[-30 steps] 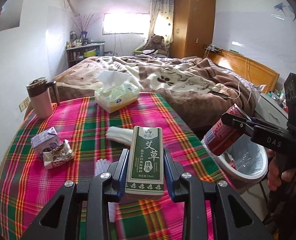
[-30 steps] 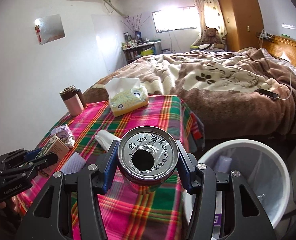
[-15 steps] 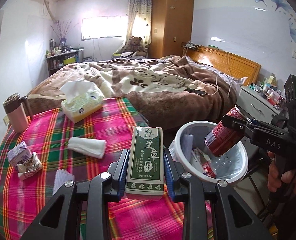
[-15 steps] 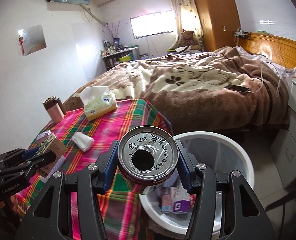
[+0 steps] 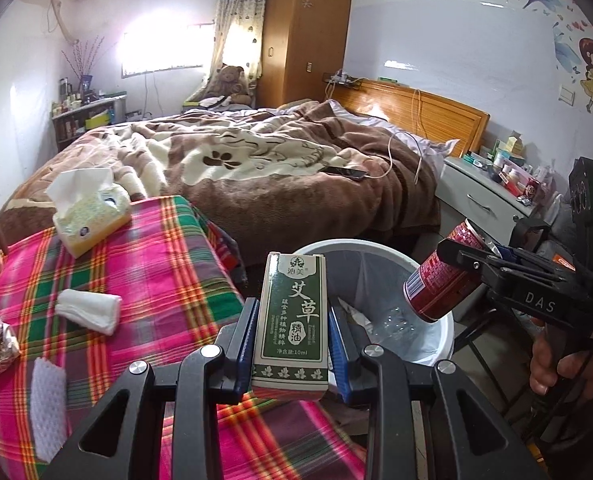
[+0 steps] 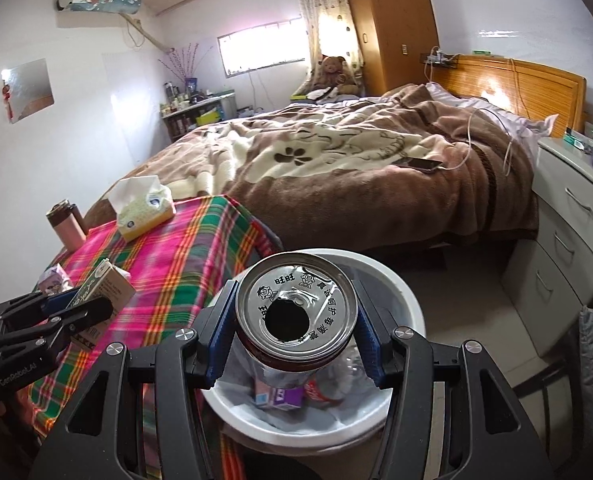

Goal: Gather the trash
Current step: 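Carry the green box and red can over the wastebasket with both tools, then open both tools to drop the box and can into the wastebasket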

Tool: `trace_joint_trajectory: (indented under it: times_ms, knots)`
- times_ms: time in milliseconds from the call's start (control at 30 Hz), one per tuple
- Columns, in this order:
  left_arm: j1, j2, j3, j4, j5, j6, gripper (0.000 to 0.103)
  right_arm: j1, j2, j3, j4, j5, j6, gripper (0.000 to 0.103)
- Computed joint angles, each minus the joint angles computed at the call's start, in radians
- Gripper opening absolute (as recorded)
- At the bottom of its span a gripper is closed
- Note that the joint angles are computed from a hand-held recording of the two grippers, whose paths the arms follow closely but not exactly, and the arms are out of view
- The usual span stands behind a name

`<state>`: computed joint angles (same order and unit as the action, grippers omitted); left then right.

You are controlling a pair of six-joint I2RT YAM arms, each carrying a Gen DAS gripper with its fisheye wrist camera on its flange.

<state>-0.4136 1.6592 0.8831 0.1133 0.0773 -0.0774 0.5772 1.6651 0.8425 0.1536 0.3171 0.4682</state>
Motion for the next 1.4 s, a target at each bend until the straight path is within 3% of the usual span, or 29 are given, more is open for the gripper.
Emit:
trace_joint_trajectory:
  times_ms: [967,1100,1333,1400]
  knots:
    - [-0.111,0.233,0.224,-0.052,-0.043,-0.028,0.033,-0.097,0.048,0.007,-0.047,-0.045,-0.033,0.055]
    - [-0.112,0.247,0.236,-0.052,-0.037,-0.032,0.053,-0.104,0.060,0.012,-0.049,-0.052,-0.034,0.055]
    - [-0.104,0.230,0.217,-0.039,-0.038,-0.031,0.054,-0.103,0.062,0.016,-0.051,-0.044,-0.028,0.055]
    - [-0.097,0.220,0.206,-0.034,-0.030,-0.030,0.054,-0.103,0.055,0.011,-0.039,-0.051,-0.022,0.061]
